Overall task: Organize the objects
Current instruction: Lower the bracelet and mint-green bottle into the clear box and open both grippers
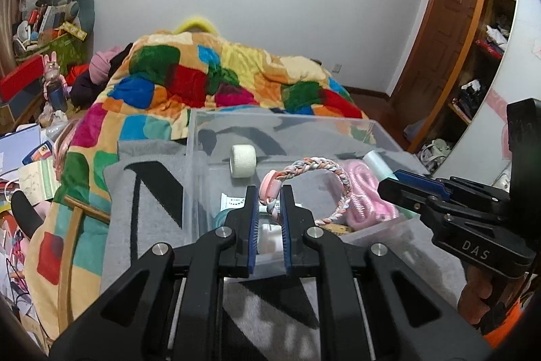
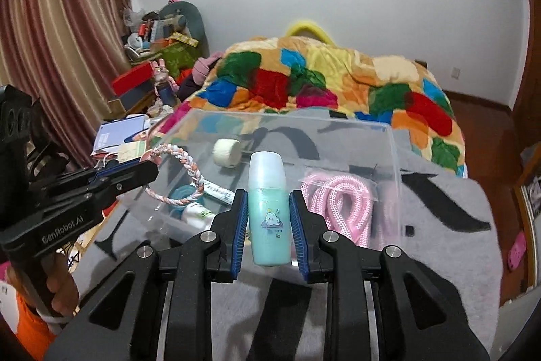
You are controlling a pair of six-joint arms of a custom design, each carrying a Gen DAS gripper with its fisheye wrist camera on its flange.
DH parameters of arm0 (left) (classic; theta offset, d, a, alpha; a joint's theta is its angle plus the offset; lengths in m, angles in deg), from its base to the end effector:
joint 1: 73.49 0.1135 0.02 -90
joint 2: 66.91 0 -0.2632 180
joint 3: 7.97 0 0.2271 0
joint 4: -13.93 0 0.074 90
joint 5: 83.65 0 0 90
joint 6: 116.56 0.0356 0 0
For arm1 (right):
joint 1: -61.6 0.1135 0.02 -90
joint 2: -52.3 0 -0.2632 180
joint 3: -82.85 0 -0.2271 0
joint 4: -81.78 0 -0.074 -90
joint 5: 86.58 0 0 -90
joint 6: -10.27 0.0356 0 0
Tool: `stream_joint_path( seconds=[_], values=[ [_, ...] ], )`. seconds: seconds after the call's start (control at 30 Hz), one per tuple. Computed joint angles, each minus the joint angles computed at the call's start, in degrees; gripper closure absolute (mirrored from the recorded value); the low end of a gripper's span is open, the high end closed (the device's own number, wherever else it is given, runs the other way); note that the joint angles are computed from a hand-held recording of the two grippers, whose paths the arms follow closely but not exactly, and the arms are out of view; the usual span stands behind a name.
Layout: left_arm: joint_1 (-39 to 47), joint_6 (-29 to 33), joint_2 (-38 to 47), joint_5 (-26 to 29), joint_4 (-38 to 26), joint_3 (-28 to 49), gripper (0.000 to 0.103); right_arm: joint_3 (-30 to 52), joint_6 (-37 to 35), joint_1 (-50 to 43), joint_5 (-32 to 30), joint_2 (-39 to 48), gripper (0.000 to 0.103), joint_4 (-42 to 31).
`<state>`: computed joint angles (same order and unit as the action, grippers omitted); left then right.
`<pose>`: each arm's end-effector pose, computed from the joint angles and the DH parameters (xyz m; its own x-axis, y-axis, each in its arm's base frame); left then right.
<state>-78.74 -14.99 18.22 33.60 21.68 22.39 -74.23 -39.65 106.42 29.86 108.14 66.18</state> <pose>0.1984 -0.0346 0.1130 -0.6351 0.2374 -0.7351 0.5303 0.8259 -0.1914 0.1055 0.0825 0.1285 -0.6783 0.1387 -0.7216 0.0193 0.9850 0.1712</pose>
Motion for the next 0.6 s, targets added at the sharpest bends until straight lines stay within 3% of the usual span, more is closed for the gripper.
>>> stream_joint_path(
  seconds=[0.13,0.27,0.4,0.6],
  values=[
    [-2.02,-0.33,3.12,-1.64,2.09,0.25,0.092,-0.43,-1.43,-2.27,-2.27,5.61,0.082,5.7],
    [-3.88,-0.13,3.13,-2.82,2.51,-0.4,0.091,-0.45,-1.52,-1.73,-2.43,6.3,0.082,6.15],
    [-4.81,0.0,0.44,-3.46,2.32,-1.85,0.09,0.46,0.87,2.6,0.93,4.32,0.082,1.75],
    [-3.54,0.02,-7.79,-2.6,0.86,-5.08,0.069,1.58,4.99,9.7,6.46,-3.3,0.078,-8.06]
  ],
)
